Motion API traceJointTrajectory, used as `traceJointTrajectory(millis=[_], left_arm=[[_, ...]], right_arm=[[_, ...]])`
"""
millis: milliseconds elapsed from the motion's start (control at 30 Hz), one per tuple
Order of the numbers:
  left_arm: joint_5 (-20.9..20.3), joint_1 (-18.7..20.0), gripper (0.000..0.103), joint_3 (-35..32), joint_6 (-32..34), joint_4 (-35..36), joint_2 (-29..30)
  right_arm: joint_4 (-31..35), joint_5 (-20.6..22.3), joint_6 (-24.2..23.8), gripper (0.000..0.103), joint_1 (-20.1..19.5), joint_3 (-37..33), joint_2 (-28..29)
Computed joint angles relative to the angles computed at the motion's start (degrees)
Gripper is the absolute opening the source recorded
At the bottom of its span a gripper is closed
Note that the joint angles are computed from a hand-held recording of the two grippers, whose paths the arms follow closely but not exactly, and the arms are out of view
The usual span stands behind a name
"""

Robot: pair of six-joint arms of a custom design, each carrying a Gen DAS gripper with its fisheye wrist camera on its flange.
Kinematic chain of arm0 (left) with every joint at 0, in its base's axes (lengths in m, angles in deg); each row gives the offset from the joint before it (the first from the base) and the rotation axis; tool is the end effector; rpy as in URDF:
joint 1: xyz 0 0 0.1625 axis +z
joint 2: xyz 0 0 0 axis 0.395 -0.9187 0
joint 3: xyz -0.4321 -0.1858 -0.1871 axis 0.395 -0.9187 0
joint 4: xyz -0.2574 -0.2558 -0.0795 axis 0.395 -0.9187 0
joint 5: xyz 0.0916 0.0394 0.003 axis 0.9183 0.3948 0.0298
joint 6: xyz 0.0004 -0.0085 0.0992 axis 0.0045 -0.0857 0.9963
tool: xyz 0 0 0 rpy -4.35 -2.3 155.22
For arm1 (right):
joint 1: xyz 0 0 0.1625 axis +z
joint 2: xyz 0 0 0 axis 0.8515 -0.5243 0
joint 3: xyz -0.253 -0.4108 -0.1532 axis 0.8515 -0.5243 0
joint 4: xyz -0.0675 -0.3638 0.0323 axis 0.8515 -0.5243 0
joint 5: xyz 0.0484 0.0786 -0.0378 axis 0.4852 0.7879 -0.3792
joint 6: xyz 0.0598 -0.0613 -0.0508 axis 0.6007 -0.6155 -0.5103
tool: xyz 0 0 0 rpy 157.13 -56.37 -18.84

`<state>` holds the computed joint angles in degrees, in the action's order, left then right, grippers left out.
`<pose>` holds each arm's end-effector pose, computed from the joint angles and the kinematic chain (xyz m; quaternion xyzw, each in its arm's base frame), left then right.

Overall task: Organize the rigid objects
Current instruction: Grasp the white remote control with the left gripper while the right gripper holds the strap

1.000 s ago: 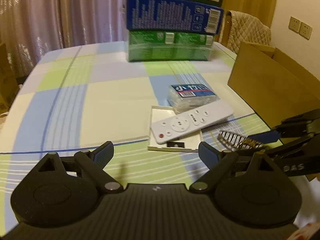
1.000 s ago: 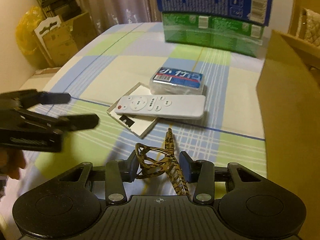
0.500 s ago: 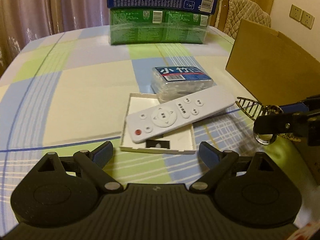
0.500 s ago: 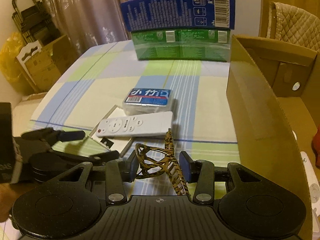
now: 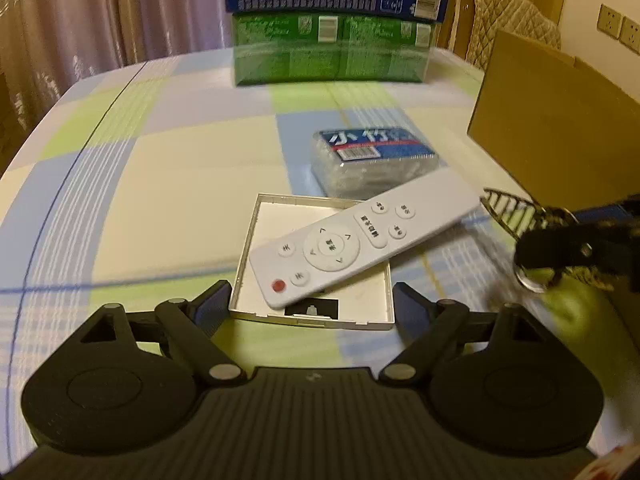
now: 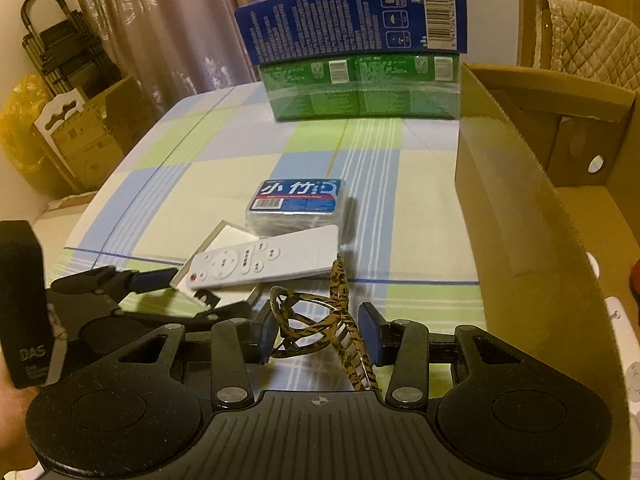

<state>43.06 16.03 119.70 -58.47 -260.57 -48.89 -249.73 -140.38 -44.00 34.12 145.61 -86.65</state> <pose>-0.3288 -0.5365 -0.0035 0.2399 0.8808 -0.2771 0.2998 0.1269 -0.5173 0.3306 0.2439 -0.9173 0.2356 0.2086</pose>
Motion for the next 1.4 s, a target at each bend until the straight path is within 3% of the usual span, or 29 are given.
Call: traceJointTrajectory(millis=[200, 400, 567, 700, 833, 933, 1000, 1133, 1300, 1400], left_arm=[[-0.67, -3.68, 0.083, 5.55, -11.78, 10.09, -4.74], [-2.54, -9.44, 0.083, 14.67, -20.44, 11.56, -8.61], [-3.66, -12.67, 0.083, 19.39, -21.53, 9.57, -10.13], [-0.16, -14.34, 0.083, 20.48, -14.5, 5.4, -9.61], [-2.06, -13.38, 0.083, 18.79, 1.91, -2.78, -7.0], [-3.87, -12.45, 0.079, 16.44, 11.34, -3.79, -5.28], [-6.79, -11.16, 0.067, 14.66, 13.54, -2.41, -4.84], [-10.6, -9.57, 0.065, 11.94, 20.32, -1.59, -3.74], [-14.62, -7.44, 0.045, 9.28, 24.04, 0.99, -3.96], [-16.36, -6.88, 0.043, 8.86, 24.6, 3.08, -4.96]], right_arm=[[0.62, 0.15, 0.09, 0.04, 0.23, 1.47, -1.51], [1.23, 0.73, -0.49, 0.04, 0.19, 4.91, -5.42], [1.59, 1.32, -1.13, 0.04, 0.31, 7.64, -8.62], [1.16, 2.3, -1.71, 0.04, 0.62, 9.23, -10.19], [0.54, 2.39, -1.56, 0.04, 0.66, 9.65, -10.31], [0.15, 2.07, -1.22, 0.04, 0.43, 9.32, -10.03], [0.2, 2.02, -1.24, 0.04, 0.23, 9.16, -9.97], [0.4, 2.29, -1.26, 0.04, -0.2, 8.73, -10.03], [0.56, 2.37, -1.55, 0.04, -0.33, 8.44, -10.01], [0.86, 2.88, -1.72, 0.04, -0.4, 8.37, -9.97]])
